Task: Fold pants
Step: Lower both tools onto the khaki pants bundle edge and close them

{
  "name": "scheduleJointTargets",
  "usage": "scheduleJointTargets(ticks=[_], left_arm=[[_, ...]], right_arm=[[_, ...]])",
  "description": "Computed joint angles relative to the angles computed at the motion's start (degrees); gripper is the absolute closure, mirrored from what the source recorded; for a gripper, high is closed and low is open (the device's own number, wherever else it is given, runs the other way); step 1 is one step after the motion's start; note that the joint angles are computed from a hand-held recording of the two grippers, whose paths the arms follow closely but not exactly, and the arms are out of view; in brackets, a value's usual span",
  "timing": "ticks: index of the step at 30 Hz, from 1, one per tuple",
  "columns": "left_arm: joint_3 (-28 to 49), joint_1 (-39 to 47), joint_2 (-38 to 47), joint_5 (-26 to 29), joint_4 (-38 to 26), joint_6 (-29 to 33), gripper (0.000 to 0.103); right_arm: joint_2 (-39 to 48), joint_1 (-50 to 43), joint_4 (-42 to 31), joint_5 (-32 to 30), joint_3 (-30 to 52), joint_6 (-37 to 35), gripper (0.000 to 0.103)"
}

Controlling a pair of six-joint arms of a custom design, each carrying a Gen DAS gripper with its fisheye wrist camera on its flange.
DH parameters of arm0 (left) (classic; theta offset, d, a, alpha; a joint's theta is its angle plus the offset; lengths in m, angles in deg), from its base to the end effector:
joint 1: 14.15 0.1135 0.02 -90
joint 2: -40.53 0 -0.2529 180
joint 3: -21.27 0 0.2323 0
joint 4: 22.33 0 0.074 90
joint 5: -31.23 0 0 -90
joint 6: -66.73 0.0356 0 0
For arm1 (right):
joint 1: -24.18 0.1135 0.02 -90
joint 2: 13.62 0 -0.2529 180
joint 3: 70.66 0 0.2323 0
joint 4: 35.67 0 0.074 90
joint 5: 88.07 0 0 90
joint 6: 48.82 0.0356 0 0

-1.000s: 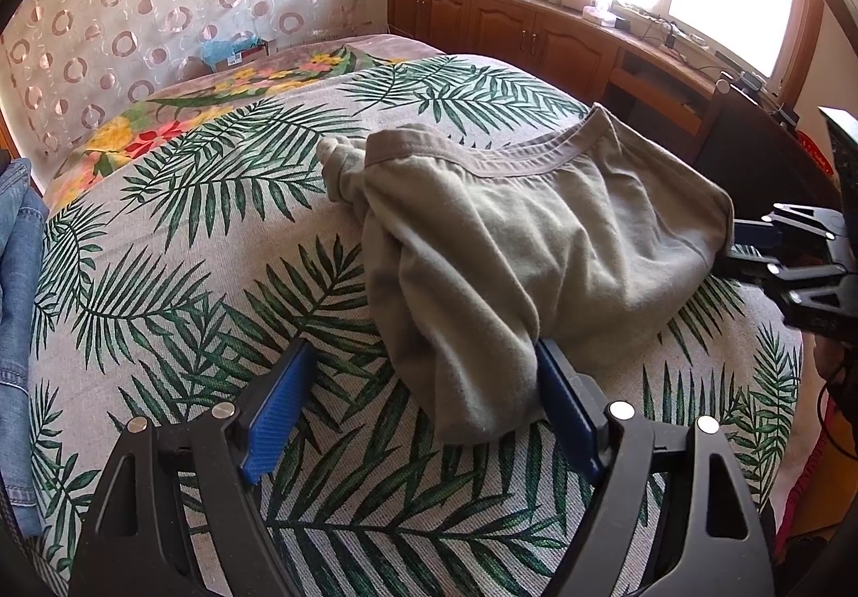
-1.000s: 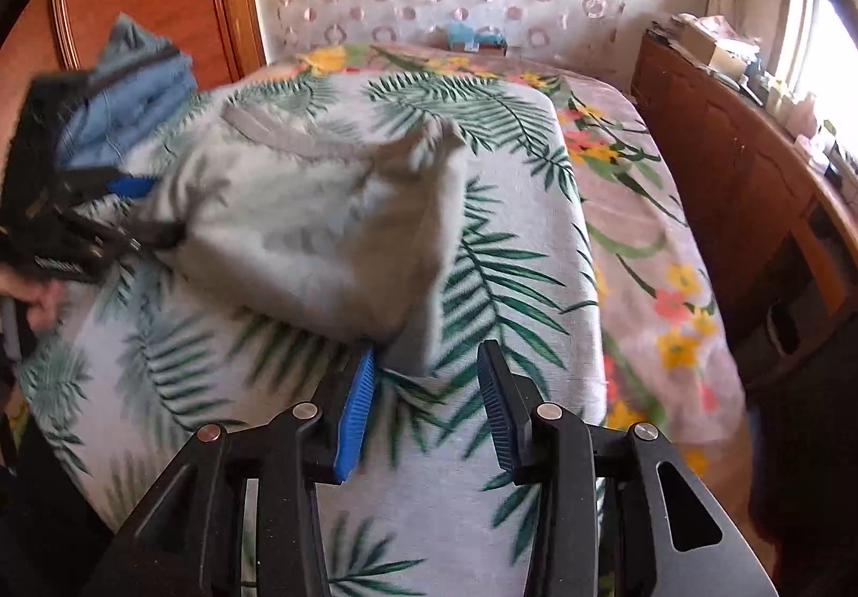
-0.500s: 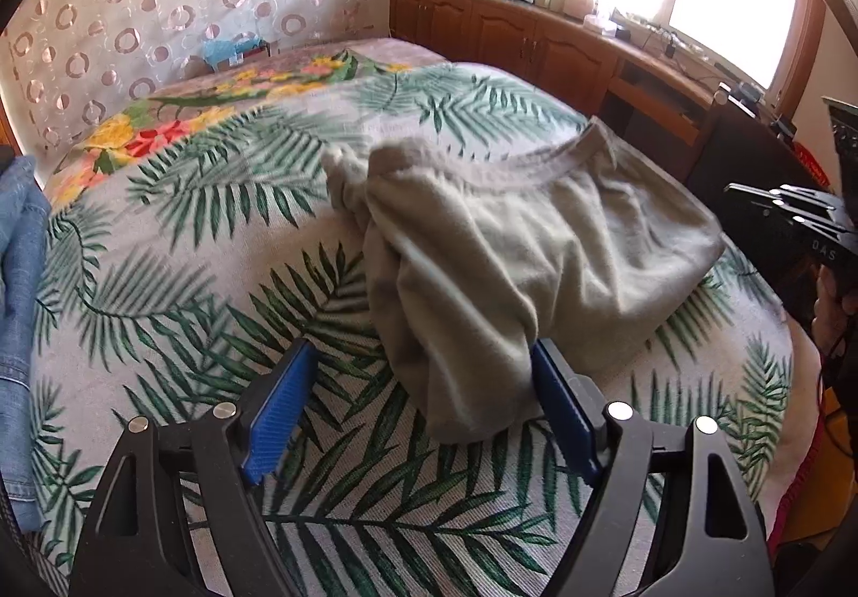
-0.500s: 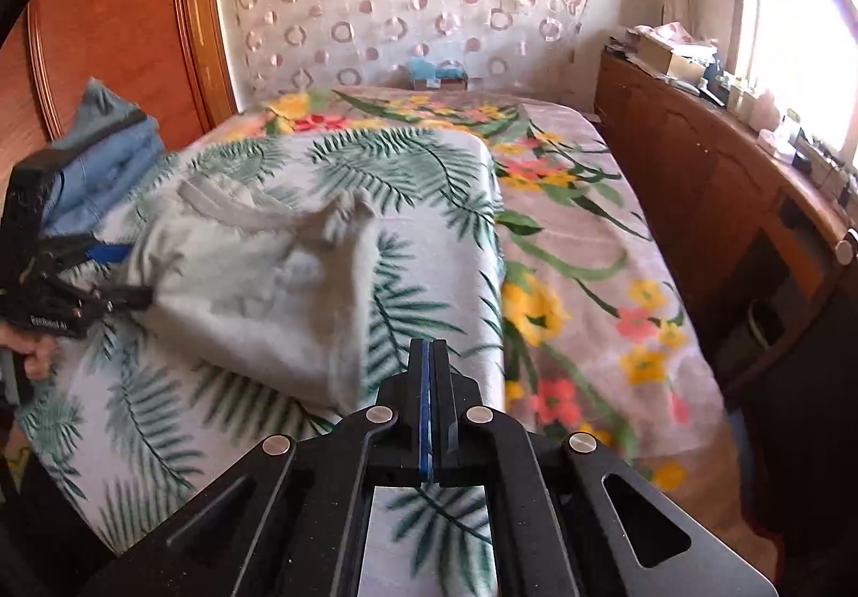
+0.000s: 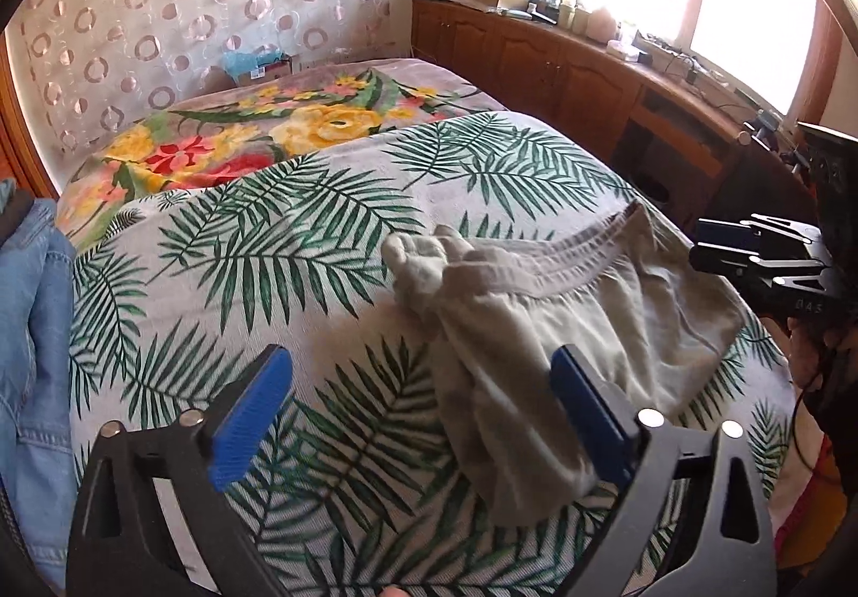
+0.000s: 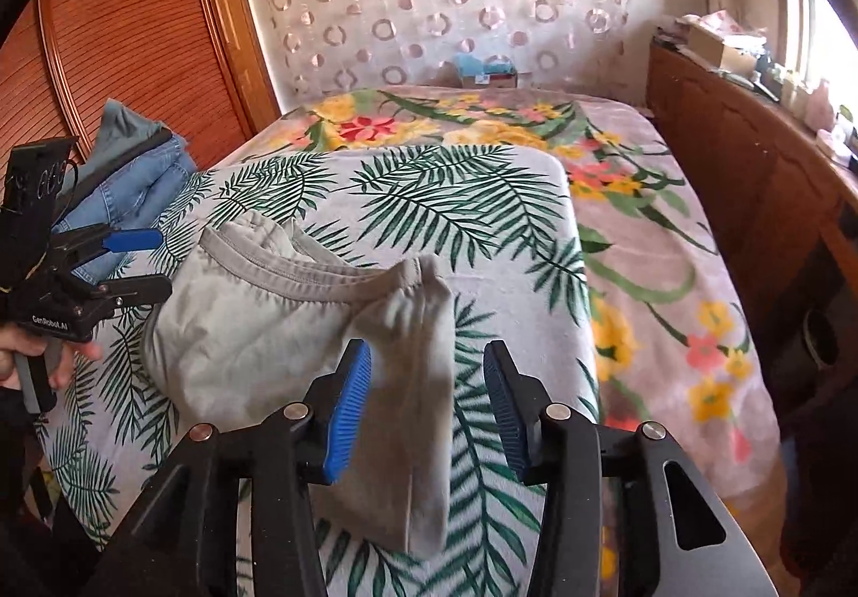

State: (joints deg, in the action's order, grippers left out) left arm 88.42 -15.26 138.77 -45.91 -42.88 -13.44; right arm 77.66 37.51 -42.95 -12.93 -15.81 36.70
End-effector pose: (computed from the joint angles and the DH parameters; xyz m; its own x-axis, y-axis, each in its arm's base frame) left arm 0.3224 -0.0142 0.1586 -0.7457 0.1809 -0.6413 0.2885 0.9552 -0.0660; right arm 0.2810 0.0760 0.1535 -0.6388 -0.2290 -0.7345 -0.4545 0.8826 0.1202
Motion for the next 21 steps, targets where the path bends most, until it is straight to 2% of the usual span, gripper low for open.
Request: scheduleJointTargets(ticks=[8, 14, 21], left_arm=[[4.73, -0.87, 5.40, -2.14, 0.31, -0.78, 0.001], [7.61, -0.59, 8.03, -1.00, -1.75, 0.56, 0.002], [11.94, -0.12, 12.56, 3.57, -4.24, 1.02, 0.026]], right_arm=[[3.65, 0.30, -4.66, 0.49, 5.38, 0.20, 0.055], [6.43, 1.00, -8.00, 1.19, 9.39, 1.30, 0.055], [8.20, 1.68, -9.85, 1.45, 12.27, 1.94, 0.055]])
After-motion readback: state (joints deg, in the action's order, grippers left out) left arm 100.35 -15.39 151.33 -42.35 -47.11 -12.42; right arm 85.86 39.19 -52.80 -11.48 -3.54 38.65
